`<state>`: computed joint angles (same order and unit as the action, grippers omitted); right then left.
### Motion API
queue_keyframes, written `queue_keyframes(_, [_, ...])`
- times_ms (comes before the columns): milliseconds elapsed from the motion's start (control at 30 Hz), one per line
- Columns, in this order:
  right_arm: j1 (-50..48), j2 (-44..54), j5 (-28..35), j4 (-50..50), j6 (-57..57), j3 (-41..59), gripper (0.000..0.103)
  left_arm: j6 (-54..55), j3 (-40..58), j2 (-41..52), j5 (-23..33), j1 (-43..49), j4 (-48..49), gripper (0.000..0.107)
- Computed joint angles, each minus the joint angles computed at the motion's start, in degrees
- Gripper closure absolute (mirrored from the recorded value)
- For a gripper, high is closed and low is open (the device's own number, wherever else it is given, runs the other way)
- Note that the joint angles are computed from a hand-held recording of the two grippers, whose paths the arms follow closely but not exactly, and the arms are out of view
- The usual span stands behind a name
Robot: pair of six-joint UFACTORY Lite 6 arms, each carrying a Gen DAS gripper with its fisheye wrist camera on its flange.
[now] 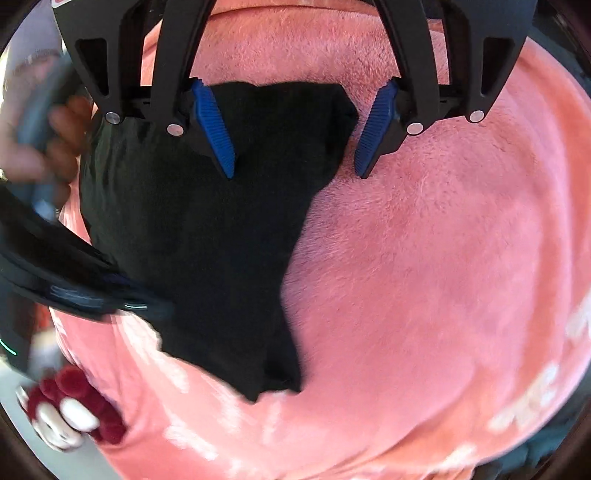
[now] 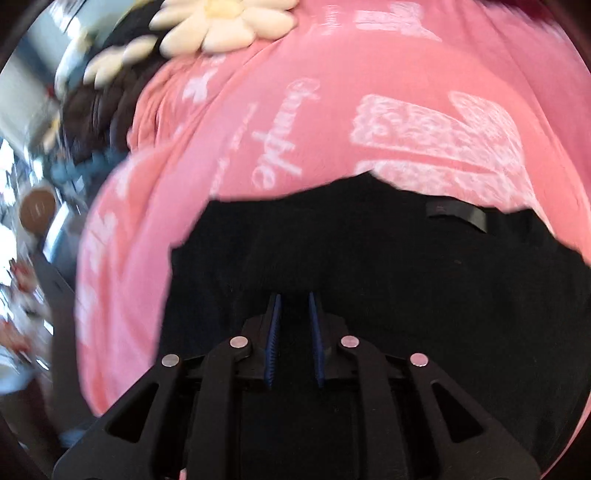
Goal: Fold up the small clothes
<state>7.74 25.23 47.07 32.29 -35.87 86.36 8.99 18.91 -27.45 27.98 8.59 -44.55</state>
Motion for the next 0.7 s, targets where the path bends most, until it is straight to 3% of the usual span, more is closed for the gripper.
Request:
queue_keyframes(67, [-6.35, -6.29, 0.82, 1.10, -4.75, -4.84, 0.087, 7.89, -0.81, -0.16, 0.68, 2.46, -7.47, 0.040])
queue_keyframes(133, [-14.33, -11.14, 1.96, 0.84, -9.74, -9.16, 0.080, 14.17, -0.86, 1.10, 1.62, 4.09, -13.35, 0.041])
queue_keyframes(200, [-25.76, -15.44, 2.38, -0.35, -14.88, -13.62, 0.057, 21.13, -0.87, 2.77, 4.26, 6.29, -20.08, 0.062])
queue_keyframes(300, [-38.21, -12.94, 0.52, -2.20, -20.69, -12.26, 0.047, 24.57, -1.02, 5.11, 6.86, 8.92, -24.55, 0.073])
queue_keyframes(333, [-40.72, -10.52, 0.82, -3.29, -21.32, -10.80, 0.046, 25.43, -1.12, 5.62, 7.86, 9.86, -25.40, 0.080])
queue_keyframes(367, [-42.85, -8.00, 1.26, -4.51, -21.29, -9.27, 0.046, 28.16, -1.67, 6.85, 10.94, 12.21, -27.38, 0.095])
queue_keyframes(433, [-45.76, -1.90, 4.07, -5.97, -21.10, -5.50, 0.046, 29.64, -2.62, 7.76, 12.92, 13.84, -30.05, 0.097])
queue_keyframes(467, [-46.79, 0.66, 5.95, -5.20, -22.33, -4.06, 0.047, 27.99, -2.35, 7.18, 11.87, 12.68, -29.38, 0.097])
queue_keyframes(500, [-47.30, 2.05, 7.12, -4.73, -23.31, -3.66, 0.055, 25.05, -1.51, 6.40, 10.23, 10.88, -27.06, 0.098])
queue_keyframes(533, [-47.24, 3.80, 8.01, -5.48, -22.31, -2.29, 0.093, 22.85, -0.89, 5.98, 9.95, 10.32, -25.04, 0.098])
queue_keyframes(567, [-47.91, 3.81, 9.16, -3.82, -22.09, -1.21, 0.100, 20.03, -0.06, 5.85, 8.87, 8.75, -23.28, 0.098])
queue_keyframes(633, [-48.66, 1.23, 9.82, -0.72, -24.10, -1.22, 0.100, 16.13, 2.15, 7.27, 7.48, 6.76, -20.42, 0.098])
queue_keyframes(700, [-47.10, 3.57, 8.17, -4.16, -24.27, -1.02, 0.099, 11.90, 3.84, 8.40, 5.86, 4.62, -15.91, 0.098])
